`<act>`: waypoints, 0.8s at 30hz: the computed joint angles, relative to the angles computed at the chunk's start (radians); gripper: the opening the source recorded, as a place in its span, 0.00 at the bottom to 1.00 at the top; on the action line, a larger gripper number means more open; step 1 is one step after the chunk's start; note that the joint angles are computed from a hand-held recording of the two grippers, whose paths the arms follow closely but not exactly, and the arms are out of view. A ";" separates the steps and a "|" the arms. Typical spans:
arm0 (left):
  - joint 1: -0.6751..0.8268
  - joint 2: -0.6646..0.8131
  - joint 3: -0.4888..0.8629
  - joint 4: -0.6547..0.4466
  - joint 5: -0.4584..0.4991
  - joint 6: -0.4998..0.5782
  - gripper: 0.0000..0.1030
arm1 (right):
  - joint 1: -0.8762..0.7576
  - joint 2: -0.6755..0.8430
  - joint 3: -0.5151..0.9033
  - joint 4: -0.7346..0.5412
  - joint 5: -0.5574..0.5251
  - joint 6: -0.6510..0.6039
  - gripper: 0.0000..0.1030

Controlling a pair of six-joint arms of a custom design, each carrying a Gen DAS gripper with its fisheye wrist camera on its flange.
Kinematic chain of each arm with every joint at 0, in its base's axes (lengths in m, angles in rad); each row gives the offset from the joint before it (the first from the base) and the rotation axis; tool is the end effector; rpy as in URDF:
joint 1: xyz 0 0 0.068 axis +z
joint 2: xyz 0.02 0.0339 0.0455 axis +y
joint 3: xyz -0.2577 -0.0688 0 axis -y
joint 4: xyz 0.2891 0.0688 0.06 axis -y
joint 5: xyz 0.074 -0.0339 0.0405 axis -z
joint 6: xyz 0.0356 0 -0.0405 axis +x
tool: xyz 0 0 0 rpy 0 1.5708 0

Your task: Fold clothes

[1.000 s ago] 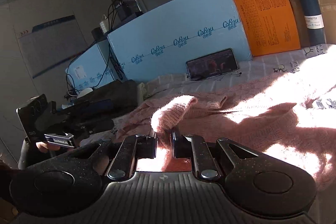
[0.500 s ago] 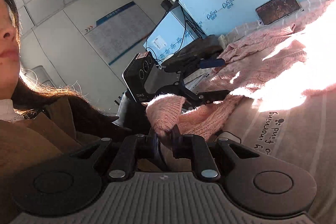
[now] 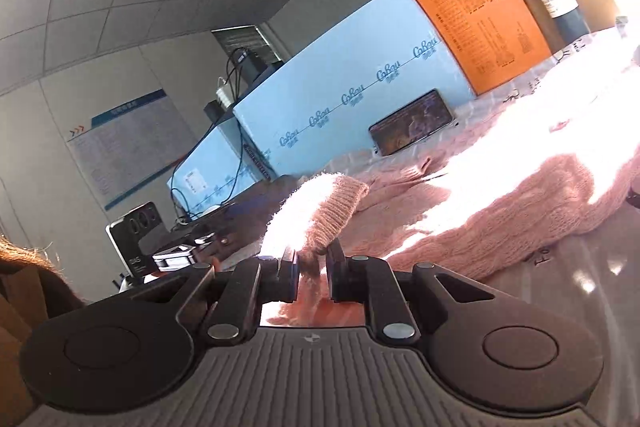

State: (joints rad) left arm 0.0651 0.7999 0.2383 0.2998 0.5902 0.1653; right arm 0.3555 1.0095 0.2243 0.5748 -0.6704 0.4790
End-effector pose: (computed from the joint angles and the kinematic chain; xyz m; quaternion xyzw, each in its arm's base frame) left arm 0.2180 -0.0056 0.1684 0.2148 0.7492 -0.1623 0.6051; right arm 0.2073 0.1006 0.1484 -0.1612 0.7455 0.4745 0.4393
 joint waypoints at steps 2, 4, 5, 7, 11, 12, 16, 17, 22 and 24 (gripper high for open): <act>-0.010 0.017 0.003 0.010 0.037 -0.004 1.00 | 0.022 0.029 0.014 0.002 0.081 -0.027 0.12; -0.042 0.027 0.012 -0.018 0.026 0.035 1.00 | 0.044 0.058 0.028 0.004 0.151 -0.052 0.13; -0.059 0.030 0.015 -0.033 0.012 0.056 1.00 | 0.052 0.076 0.034 0.011 0.175 -0.058 0.15; -0.112 0.043 0.028 -0.076 -0.056 0.108 1.00 | 0.069 0.112 0.046 0.023 0.224 -0.068 0.18; -0.174 0.049 0.037 -0.123 -0.136 0.174 1.00 | 0.104 0.158 0.075 0.024 0.316 -0.110 0.19; -0.169 0.041 0.032 -0.121 -0.127 0.176 1.00 | 0.113 0.165 0.082 0.021 0.337 -0.126 0.19; -0.150 0.027 0.023 -0.111 -0.113 0.158 1.00 | 0.145 0.195 0.112 0.030 0.401 -0.187 0.19; -0.146 0.025 0.022 -0.110 -0.112 0.154 1.00 | 0.150 0.205 0.120 0.039 0.411 -0.197 0.19; -0.182 0.050 0.042 -0.140 -0.208 0.159 1.00 | 0.197 0.245 0.191 -0.026 0.540 -0.242 0.20; -0.202 0.070 0.056 -0.157 -0.263 0.159 1.00 | 0.223 0.272 0.236 -0.090 0.607 -0.269 0.20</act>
